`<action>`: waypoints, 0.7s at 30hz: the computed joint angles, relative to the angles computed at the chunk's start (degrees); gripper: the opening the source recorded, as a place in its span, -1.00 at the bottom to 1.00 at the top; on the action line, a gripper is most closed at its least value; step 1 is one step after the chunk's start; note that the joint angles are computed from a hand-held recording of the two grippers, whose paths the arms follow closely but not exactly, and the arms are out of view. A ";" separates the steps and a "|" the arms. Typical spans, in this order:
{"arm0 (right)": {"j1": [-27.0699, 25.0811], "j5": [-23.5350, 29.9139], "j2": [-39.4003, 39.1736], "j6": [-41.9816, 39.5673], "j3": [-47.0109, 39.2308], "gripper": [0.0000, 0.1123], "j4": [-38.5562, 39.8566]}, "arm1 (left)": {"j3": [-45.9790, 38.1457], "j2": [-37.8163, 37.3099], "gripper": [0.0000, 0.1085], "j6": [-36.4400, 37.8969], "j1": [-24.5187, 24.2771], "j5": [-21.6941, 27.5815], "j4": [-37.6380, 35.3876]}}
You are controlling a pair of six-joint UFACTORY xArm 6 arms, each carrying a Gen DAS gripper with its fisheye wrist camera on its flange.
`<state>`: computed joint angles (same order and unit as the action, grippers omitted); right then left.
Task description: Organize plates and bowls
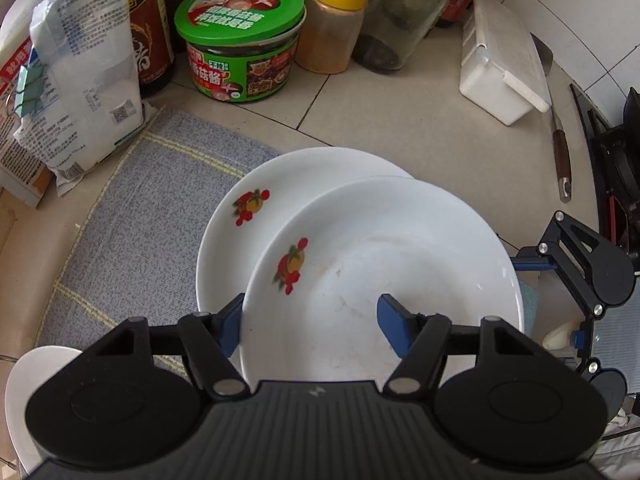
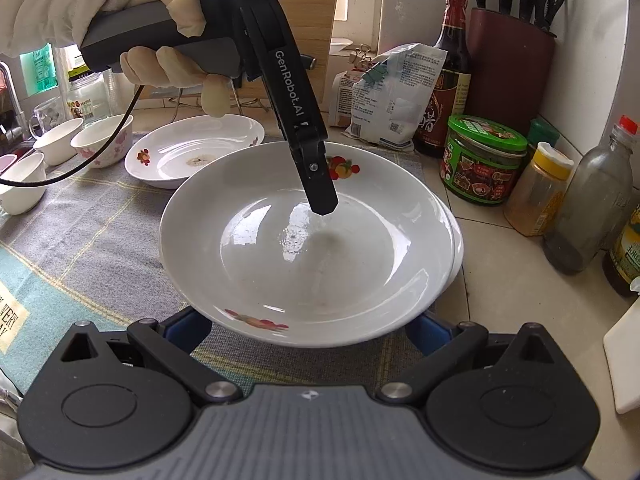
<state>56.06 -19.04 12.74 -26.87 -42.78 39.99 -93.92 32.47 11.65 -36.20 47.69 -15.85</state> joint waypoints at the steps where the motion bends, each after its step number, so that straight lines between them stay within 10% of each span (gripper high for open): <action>1: -0.07 -0.13 0.04 0.04 0.04 0.83 0.10 | -0.45 0.41 0.24 0.18 -0.03 0.06 0.02; 21: 0.48 -0.70 0.72 -3.54 -1.40 0.83 6.08 | -7.11 6.62 0.25 0.01 0.23 1.08 1.21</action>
<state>56.55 -19.75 13.45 -30.41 -44.18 46.06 -101.03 39.09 11.66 -35.98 48.77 -14.64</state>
